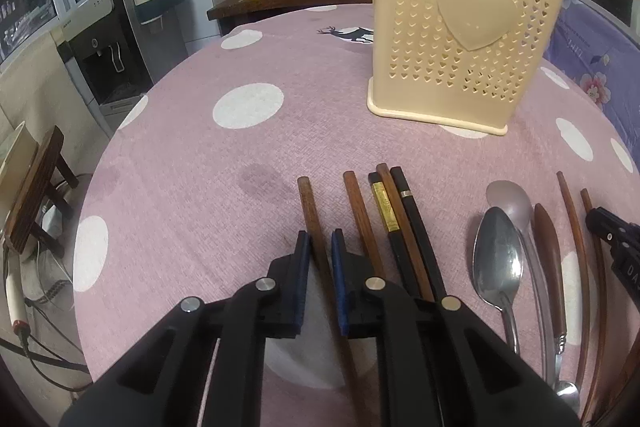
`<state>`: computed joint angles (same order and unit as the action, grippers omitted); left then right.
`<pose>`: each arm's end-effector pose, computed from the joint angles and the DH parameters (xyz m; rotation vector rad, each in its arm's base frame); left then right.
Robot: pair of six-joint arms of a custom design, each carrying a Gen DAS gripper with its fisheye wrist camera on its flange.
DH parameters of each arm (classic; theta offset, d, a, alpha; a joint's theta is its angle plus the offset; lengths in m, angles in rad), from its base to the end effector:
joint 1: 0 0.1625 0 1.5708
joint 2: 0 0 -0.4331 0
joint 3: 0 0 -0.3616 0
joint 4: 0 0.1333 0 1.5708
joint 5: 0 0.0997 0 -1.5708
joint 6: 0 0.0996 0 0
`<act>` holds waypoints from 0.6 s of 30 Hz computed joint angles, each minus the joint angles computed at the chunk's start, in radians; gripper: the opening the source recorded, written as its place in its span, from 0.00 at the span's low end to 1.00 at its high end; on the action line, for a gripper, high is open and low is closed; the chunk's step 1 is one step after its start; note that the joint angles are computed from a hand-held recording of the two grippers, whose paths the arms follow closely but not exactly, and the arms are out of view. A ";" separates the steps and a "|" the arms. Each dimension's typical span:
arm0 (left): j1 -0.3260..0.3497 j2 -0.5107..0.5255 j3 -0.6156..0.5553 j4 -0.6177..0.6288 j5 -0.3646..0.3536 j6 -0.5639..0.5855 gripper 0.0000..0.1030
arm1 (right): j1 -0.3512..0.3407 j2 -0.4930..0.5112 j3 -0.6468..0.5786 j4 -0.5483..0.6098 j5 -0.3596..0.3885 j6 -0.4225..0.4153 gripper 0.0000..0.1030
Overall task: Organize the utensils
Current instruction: 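Lower the left tool onto a brown wooden chopstick and close on it, then lift the chopstick with the left tool and carry it over the cream holder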
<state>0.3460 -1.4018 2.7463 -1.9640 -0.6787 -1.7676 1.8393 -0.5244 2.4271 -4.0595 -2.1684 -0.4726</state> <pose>-0.0799 -0.2529 0.1196 -0.0613 2.0501 -0.8732 0.1768 -0.3514 0.0240 0.6663 -2.3358 0.6499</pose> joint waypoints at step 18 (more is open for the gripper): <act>0.011 -0.037 0.011 -0.021 0.010 0.022 0.08 | -0.016 -0.011 0.003 0.007 0.035 0.011 0.08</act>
